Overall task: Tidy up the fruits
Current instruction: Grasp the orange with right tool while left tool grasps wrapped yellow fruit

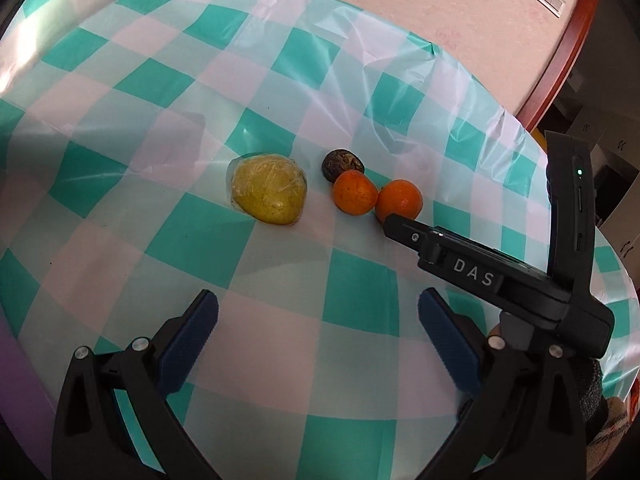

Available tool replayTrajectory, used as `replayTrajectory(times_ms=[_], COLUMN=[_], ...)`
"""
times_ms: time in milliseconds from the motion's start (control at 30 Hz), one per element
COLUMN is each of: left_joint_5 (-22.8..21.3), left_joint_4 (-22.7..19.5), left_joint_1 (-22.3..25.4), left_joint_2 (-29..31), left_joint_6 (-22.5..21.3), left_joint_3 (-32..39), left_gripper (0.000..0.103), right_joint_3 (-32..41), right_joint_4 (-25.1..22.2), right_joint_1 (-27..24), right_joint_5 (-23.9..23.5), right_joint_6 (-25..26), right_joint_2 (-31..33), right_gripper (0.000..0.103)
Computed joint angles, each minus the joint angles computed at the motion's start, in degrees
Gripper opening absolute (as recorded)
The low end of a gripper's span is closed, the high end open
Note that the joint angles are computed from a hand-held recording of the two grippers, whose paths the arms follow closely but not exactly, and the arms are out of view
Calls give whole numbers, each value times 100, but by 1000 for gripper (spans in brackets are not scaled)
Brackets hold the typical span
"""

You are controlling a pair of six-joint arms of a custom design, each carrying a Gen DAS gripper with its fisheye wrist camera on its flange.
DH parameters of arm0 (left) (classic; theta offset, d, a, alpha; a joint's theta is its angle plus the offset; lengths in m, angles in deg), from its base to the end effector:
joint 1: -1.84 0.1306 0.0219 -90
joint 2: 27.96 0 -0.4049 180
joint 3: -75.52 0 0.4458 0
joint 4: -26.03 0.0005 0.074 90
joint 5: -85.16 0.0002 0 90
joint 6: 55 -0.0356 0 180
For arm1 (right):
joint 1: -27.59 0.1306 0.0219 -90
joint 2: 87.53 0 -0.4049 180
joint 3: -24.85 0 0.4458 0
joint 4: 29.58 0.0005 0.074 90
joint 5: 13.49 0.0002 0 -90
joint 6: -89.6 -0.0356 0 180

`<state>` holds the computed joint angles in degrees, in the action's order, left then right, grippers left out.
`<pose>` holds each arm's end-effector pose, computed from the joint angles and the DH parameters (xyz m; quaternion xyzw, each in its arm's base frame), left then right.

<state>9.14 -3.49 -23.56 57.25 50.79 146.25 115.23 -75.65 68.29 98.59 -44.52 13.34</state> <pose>0.4457 -0.2217 0.3471 0.1239 0.9065 -0.2413 0.3236 0.4604 0.3777 0.3577 0.0831 0.9379 0.0550 0.3322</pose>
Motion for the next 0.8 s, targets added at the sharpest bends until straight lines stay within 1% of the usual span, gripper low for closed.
replayTrajectory(times_ms=[67,200,233,267,333,433,467,533,600,700,767,800], left_joint_5=[-124,-452,-523,-600,-746,-959,-1057,-1208,-1339,-1652,-1938,-2083], left_joint_4=[-1,-36,-97,-158,-263,-328,-405,-594,-781,-1073,-1285,-1377], left_joint_1=[-16,-43,-49,-54,-60,-85,-102,-139,-175,-249,-311,-345], left_joint_2=[135,371,452,520,644,812,903,1093,1276,1542,1708,1778], left_joint_6=[34,150,149,160,196,162,138,49,-46,-203,-279,-326], left_joint_3=[121,335,425,503,643,839,947,1183,1411,1755,1971,2062], left_gripper=[100,100,100,100,100,100,100,100,99,99,99,97], right_joint_3=[133,281,238,191,-31,-560,-728,-834,-790,-688,-733,-828], right_joint_4=[-108,-71,79,184,508,1193,1391,1499,1459,1369,1408,1455], right_joint_1=[-55,-129,-143,-151,-216,-363,-400,-413,-384,-386,-404,-416], right_joint_5=[-41,-148,-274,-357,-548,-746,-746,-633,-584,-639,-653,-666], right_joint_6=[68,271,358,349,128,-528,-742,-930,-895,-853,-896,-899], right_joint_2=[115,247,223,193,46,-294,-403,-489,-466,-391,-427,-497], right_gripper=[61,57,53,42,41,41,41,41,41,41,41,41])
